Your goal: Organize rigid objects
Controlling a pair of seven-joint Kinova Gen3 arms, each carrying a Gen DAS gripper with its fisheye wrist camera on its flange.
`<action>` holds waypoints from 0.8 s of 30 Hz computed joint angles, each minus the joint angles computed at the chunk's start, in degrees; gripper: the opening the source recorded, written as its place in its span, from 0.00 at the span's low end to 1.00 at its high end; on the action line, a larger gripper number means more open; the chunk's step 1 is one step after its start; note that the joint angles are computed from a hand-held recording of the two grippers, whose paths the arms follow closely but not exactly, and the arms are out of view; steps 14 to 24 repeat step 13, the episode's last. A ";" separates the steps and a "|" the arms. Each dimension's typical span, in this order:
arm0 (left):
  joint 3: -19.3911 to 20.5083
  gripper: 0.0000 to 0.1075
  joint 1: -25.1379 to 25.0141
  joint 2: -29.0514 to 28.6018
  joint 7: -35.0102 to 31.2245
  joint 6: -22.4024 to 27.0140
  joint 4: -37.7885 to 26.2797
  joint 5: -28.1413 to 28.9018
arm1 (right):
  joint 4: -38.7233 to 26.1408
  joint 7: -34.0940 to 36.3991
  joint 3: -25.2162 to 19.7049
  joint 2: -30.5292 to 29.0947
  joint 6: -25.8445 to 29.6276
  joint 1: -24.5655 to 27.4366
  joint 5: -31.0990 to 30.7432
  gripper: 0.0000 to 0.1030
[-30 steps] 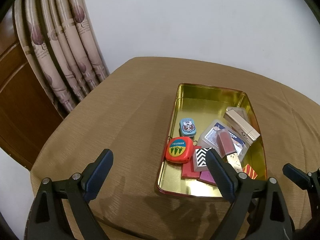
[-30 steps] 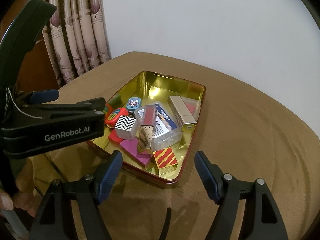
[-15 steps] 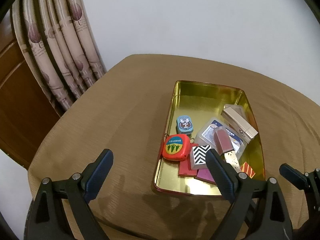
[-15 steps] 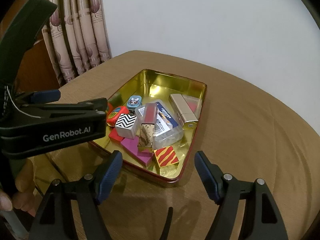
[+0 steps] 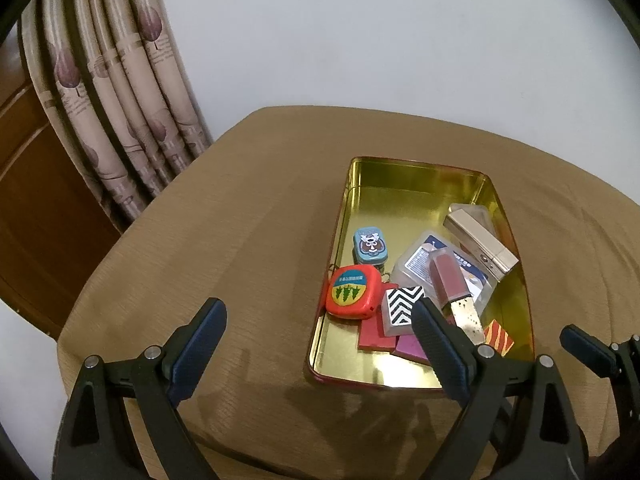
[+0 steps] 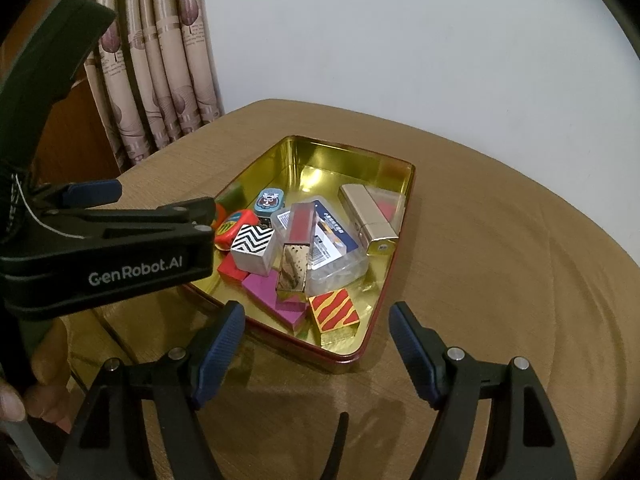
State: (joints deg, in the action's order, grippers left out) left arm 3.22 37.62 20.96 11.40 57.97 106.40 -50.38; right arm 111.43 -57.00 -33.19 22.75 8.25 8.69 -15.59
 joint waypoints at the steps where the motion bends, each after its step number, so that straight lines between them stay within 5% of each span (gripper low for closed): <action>1: -0.03 0.86 0.27 0.03 0.27 0.04 0.14 -0.47 | -0.06 0.05 -0.01 0.07 0.03 -0.01 0.01 0.74; 24: 0.39 0.86 0.17 -0.26 0.22 -0.25 0.45 -0.69 | 0.34 -0.92 1.25 -0.43 -0.35 -1.63 0.25 0.74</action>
